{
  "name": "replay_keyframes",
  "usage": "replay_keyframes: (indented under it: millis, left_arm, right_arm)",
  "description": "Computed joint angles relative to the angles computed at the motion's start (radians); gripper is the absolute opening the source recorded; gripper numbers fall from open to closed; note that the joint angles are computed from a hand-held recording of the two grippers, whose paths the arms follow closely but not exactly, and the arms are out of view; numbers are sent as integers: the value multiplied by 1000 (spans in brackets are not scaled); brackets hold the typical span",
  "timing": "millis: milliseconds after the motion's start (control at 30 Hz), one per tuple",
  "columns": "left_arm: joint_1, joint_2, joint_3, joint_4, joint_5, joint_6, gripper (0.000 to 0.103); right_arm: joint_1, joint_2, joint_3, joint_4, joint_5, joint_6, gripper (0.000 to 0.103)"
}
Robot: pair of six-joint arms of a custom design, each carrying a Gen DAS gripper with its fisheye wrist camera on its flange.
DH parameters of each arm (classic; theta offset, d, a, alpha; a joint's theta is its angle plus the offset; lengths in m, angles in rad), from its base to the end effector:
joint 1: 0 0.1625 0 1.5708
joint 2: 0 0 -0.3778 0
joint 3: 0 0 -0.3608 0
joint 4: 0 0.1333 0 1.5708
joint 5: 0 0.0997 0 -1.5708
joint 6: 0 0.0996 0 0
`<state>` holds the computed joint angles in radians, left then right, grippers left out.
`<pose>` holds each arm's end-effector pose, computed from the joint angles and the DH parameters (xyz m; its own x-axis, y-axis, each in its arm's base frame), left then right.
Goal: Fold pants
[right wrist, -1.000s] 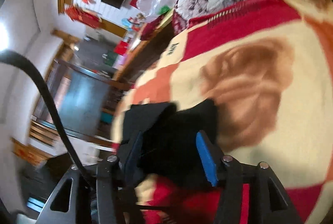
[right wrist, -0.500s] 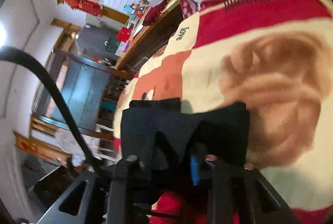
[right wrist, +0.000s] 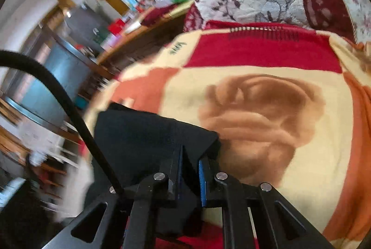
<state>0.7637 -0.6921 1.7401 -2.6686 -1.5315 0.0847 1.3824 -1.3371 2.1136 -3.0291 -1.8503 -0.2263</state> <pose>-0.3208 -0.4972 -0.0034 -0.6290 0.7762 -0.0433 0.7774 0.6273 -0.0463 0.0136 -0.4939 0.2657 -0.9210 0.1707 0.3501 -0.0628 0.8220 -0.5661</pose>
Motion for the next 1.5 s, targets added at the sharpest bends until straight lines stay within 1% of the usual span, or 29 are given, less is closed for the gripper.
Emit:
replay_keyframes:
  millis: [100,167,200,233,267,300,367,433,467,533,567,633,733,833,867,900,933,967,1000,1067,1100,1133,1200,1233,1300,1433,1500]
  left_arm:
    - [21,-43,-3,15,10,-4,21]
    - [38,-76,-13,21,27,-5,21]
    - [44,-84,-18,18,33,-6,21]
    - [53,-95,-26,18,38,-9,21]
    - [60,-105,-38,27,41,-10,24]
    - [66,-108,-49,30,45,-9,25]
    - [73,-112,-60,12,70,6,28]
    - [75,-107,-71,4,102,30,28]
    - [74,-103,-77,4,120,40,28]
    - [76,-90,-95,17,145,64,29]
    - [76,-84,-100,17,154,72,34]
    - [77,-63,-118,13,167,99,35]
    - [84,-24,-157,21,177,118,35]
    - [90,28,-210,28,208,129,35]
    - [94,43,-226,25,215,132,35]
    - [97,60,-246,29,222,130,35]
    - [102,74,-264,35,229,126,35]
    - [107,86,-281,42,231,123,35]
    - [111,96,-294,45,233,120,35]
    - [115,111,-311,48,248,115,35]
    - [117,119,-318,52,252,114,35]
    - [122,130,-330,61,253,108,35]
    - [128,148,-339,65,265,108,35]
    - [129,153,-329,38,272,118,35]
    - [124,150,-311,3,280,135,35]
    - [118,141,-302,4,284,124,35]
    - [118,133,-302,12,277,111,35]
  right_arm:
    - [3,36,-4,-32,-43,-19,11]
    - [-1,31,4,-53,-34,-19,11]
    - [-10,15,13,-54,-11,-9,18]
    - [-17,-7,27,-61,-2,11,27]
    - [-21,-21,37,-71,5,24,44]
    - [-30,-43,50,-72,28,31,46]
    - [-43,-94,78,-63,77,51,46]
    - [-38,-127,100,-58,93,64,46]
    - [-37,-149,119,-53,117,69,46]
    - [-23,-171,142,-48,128,71,46]
    - [-8,-177,150,-39,117,70,46]
    - [12,-180,164,-15,92,84,46]
    - [0,-163,182,-2,111,113,47]
    - [4,-123,189,-44,106,114,46]
    - [10,-104,189,-70,107,98,35]
    - [27,-84,182,-84,76,87,28]
    - [46,-64,172,-94,33,77,25]
    - [70,-42,160,-102,-24,68,18]
    - [84,-28,155,-114,-58,64,14]
    - [104,-11,148,-123,-105,56,13]
    - [113,0,139,-108,-137,57,12]
    - [116,7,135,-100,-152,56,12]
    - [113,23,135,-99,-170,49,12]
    - [108,27,135,-98,-172,50,12]
    - [98,29,140,-109,-161,58,12]
    - [90,7,141,-88,-150,79,12]
    - [90,-10,155,-107,-133,99,21]
